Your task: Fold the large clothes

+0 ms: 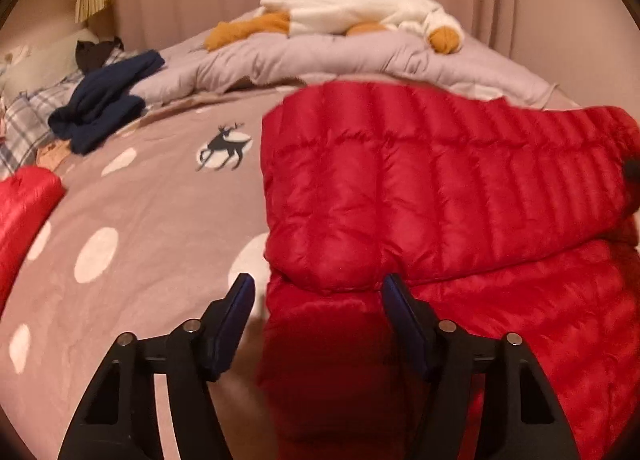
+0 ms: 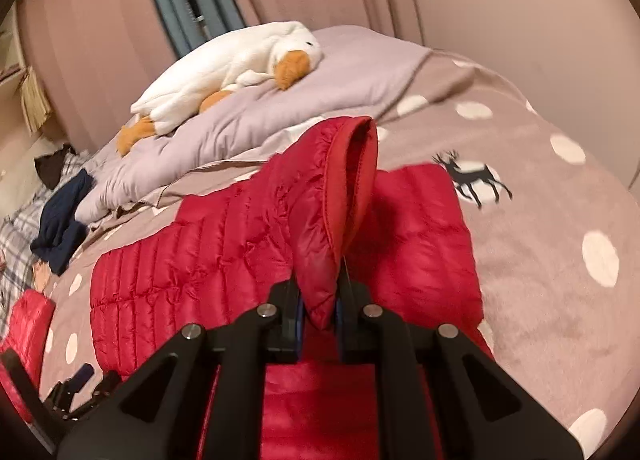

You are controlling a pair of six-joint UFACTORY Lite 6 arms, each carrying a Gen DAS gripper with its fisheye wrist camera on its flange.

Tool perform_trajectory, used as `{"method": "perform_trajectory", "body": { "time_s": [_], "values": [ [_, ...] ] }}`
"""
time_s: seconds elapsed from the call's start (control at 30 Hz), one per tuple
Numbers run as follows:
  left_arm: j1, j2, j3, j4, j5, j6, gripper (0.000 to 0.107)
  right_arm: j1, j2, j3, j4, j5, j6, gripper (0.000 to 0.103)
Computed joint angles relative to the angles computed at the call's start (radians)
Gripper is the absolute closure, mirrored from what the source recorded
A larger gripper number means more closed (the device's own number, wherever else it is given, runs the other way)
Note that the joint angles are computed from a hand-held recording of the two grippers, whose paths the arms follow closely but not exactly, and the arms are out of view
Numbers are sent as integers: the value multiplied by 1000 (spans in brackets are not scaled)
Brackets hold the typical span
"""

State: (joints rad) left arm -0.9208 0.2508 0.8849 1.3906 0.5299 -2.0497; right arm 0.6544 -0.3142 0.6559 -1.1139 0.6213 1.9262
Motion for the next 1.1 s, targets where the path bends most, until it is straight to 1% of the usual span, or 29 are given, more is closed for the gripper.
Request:
{"method": "perform_trajectory", "body": {
  "time_s": [0.03,0.07,0.1,0.13,0.17,0.2,0.3,0.37,0.4,0.43,0.47,0.53,0.6,0.63,0.73,0.77,0.83,0.9,0.97,1.03,1.07,1.1],
  "values": [
    [31,4,-6,12,-46,-21,42,-4,-20,-28,-6,-8,21,91],
    [67,11,-9,21,-103,-40,42,-39,1,-28,-12,-39,18,91],
    [106,11,-24,62,-165,-89,42,-52,20,-35,-1,-41,-1,90],
    [128,4,-42,120,-200,-152,42,-61,41,-34,15,-35,-26,89],
    [130,-4,-51,139,-205,-173,42,-76,62,-41,21,-41,-33,88],
    [123,-9,-53,120,-195,-154,42,-104,67,-73,6,-75,-7,85],
    [79,7,-40,70,-132,-116,42,-174,39,-134,-55,-172,42,83],
    [80,23,-21,49,-124,-97,44,-175,20,-143,-44,-171,28,77],
    [79,19,-20,45,-118,-103,45,-163,14,-139,-19,-150,6,72],
    [85,10,-22,41,-115,-101,49,-154,11,-136,-8,-135,-10,68],
    [73,1,-18,19,-91,-94,53,-136,5,-130,12,-109,-34,65],
    [37,-33,-23,-21,-12,-74,55,-72,-6,-120,31,-20,-49,51],
    [-11,-91,-51,6,56,-116,55,-55,-15,-113,30,26,-61,44],
    [-20,-114,-63,20,66,-143,55,-52,-24,-114,29,38,-65,43],
    [-10,-166,-98,91,40,-236,55,-29,-65,-122,45,88,-75,42],
    [-6,-173,-99,84,33,-237,55,-19,-86,-126,50,107,-78,41],
    [1,-172,-88,77,29,-222,55,13,-115,-133,44,152,-65,34],
    [-16,-175,-82,62,53,-203,56,50,-136,-136,26,205,-46,32],
    [-29,-193,-83,41,63,-174,56,71,-146,-135,9,221,-34,32],
    [-51,-248,-112,46,62,-179,56,84,-151,-130,-5,221,-26,32],
    [-55,-284,-130,64,42,-199,56,88,-152,-130,-12,213,-22,33],
    [-58,-307,-140,65,29,-203,56,88,-157,-134,-27,193,-13,39]
  ]
}}
